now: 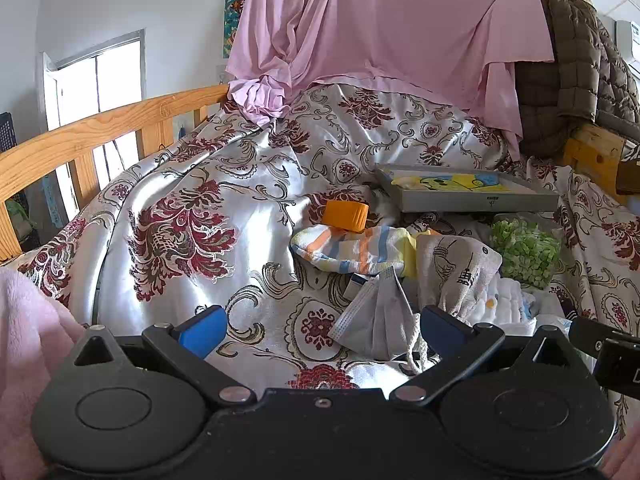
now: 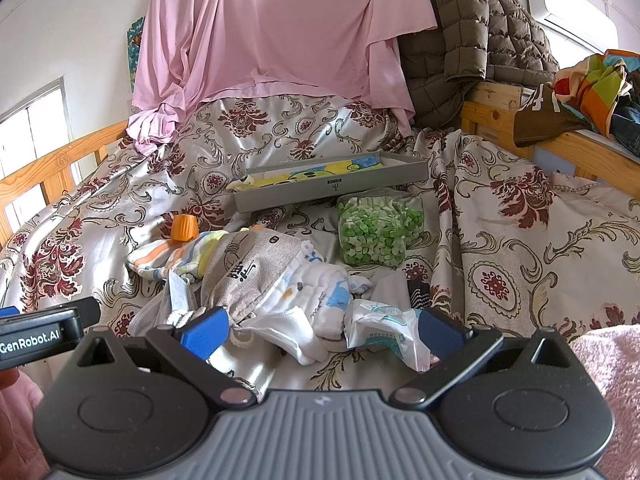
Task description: Organize soft objects
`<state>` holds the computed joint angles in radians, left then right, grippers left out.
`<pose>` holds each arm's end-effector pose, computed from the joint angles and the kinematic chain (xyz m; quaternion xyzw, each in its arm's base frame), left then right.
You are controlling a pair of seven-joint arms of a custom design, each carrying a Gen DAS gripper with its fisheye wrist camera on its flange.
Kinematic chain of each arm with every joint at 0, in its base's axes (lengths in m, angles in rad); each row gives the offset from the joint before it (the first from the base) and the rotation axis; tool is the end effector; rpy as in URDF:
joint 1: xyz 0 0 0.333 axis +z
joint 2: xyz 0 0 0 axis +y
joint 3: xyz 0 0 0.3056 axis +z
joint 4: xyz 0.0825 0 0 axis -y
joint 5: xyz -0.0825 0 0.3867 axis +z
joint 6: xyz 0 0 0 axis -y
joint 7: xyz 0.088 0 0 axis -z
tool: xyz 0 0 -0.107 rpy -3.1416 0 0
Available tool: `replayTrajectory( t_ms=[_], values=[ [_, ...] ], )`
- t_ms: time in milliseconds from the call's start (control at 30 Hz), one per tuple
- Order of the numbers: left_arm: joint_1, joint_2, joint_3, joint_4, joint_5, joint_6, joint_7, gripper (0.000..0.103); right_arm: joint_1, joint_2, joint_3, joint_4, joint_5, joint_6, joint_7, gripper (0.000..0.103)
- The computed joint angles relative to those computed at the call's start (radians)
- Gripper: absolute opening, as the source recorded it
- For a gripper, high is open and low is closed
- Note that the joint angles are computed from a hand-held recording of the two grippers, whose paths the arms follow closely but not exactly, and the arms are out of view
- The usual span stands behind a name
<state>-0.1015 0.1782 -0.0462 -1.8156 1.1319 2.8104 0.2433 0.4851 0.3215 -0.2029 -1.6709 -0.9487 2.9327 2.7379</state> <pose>0.6354 -0.1370 0.5016 -0.6849 0.5378 -0.3192 0.3740 0.6406 0.2581 0.4982 -0.6120 0.6101 -0.3345 0.3759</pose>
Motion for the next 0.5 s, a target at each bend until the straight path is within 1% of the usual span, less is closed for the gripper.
replayTrajectory(
  t_ms=[267,367,433,500],
  values=[
    [-0.001,0.0,0.0,0.0,0.0,-0.002,-0.001,0.102,-0.014,-0.004,0.011,-0.003,0.04,0.006,-0.041,0.103],
    [0.0,0.0,0.0,0.0,-0.005,-0.002,0.007,0.102,0.0,-0.002,0.001,-0.007,0.035,0.005,-0.031,0.103],
    [-0.002,0.001,0.0,0.002,-0.001,-0.009,0.0,0.102,-0.01,-0.007,0.012,-0.012,0.064,0.001,-0.057,0.103],
    [0.005,-0.002,-0.005,-0.001,-0.032,-0.004,0.021,0.102,-0.027,-0.003,0.03,-0.011,0.116,-0.003,-0.108,0.103]
  ],
)
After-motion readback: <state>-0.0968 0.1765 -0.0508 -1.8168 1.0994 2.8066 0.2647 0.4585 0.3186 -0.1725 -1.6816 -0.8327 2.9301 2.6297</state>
